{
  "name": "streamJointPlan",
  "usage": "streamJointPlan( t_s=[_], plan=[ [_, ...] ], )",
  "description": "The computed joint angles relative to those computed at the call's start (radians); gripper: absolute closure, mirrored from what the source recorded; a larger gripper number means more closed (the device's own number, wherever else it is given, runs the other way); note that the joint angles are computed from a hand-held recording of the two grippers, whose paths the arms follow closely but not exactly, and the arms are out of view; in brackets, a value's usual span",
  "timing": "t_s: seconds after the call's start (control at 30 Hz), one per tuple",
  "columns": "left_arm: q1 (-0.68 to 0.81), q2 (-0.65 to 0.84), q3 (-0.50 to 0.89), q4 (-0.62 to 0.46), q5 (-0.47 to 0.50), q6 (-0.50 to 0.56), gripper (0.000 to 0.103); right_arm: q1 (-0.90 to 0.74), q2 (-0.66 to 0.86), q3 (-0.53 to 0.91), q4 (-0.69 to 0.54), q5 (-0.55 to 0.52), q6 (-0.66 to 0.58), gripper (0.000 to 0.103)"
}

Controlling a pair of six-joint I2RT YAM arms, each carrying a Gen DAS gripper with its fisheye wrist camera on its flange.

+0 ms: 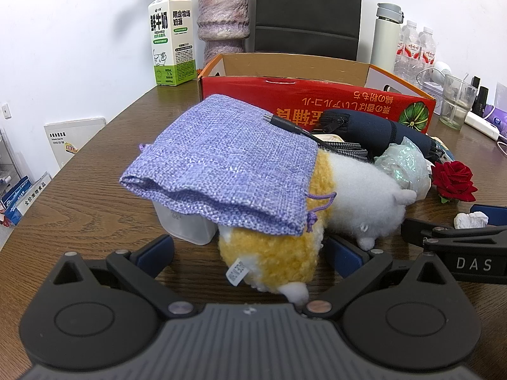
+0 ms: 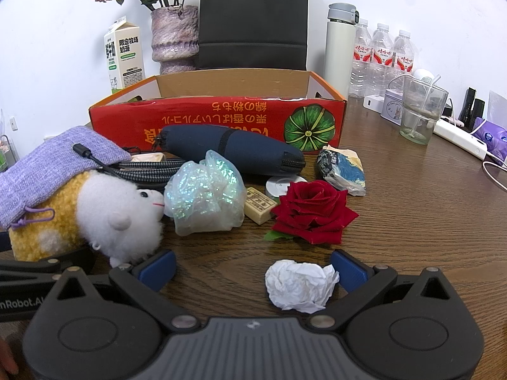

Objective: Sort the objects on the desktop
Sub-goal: 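Move the left tool toward the purple fabric pouch on the plush sheep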

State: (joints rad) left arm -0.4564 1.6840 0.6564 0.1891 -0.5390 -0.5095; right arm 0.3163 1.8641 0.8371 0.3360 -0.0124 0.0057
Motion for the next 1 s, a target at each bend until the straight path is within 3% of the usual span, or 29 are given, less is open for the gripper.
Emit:
streamJointPlan(
  t_s=[0.23, 0.33, 0.4, 0.5, 0.77, 0.87, 1.0],
  plan=[
    [-0.004, 0.000, 0.000, -0.001, -0.003, -0.003, 0.000, 0.001, 0.002, 0.001, 0.000, 0.001, 0.000, 0.000],
    [-0.050, -0.013, -0.015, -0.023, -0.057, -0.043, 0.000, -0.004, -0.005, -0.005, -0.003, -0.017, -0.015, 0.000],
    [-0.117, -0.054, -0.070, 0.005, -0.123, -0.070, 0.000, -0.036, -0.043, -0.023, -0.052, -0.089, -0.056, 0.000],
    [-0.218, -0.146, -0.175, 0.059, -0.183, -0.089, 0.000, -0.091, -0.147, -0.155, 0.016, -0.160, -0.050, 0.000],
    [-0.522, -0.292, -0.337, 0.066, -0.405, -0.275, 0.000, -0.208, -0.517, -0.575, 0.262, -0.259, -0.131, 0.000],
    [-0.632, -0.293, -0.327, -0.038, -0.513, -0.381, 0.000, -0.275, -0.673, -0.701, 0.303, -0.363, -0.136, 0.000],
    [-0.739, -0.275, -0.284, -0.195, -0.631, -0.512, 0.000, -0.308, -0.845, -0.809, 0.321, -0.386, -0.165, 0.000]
  ],
)
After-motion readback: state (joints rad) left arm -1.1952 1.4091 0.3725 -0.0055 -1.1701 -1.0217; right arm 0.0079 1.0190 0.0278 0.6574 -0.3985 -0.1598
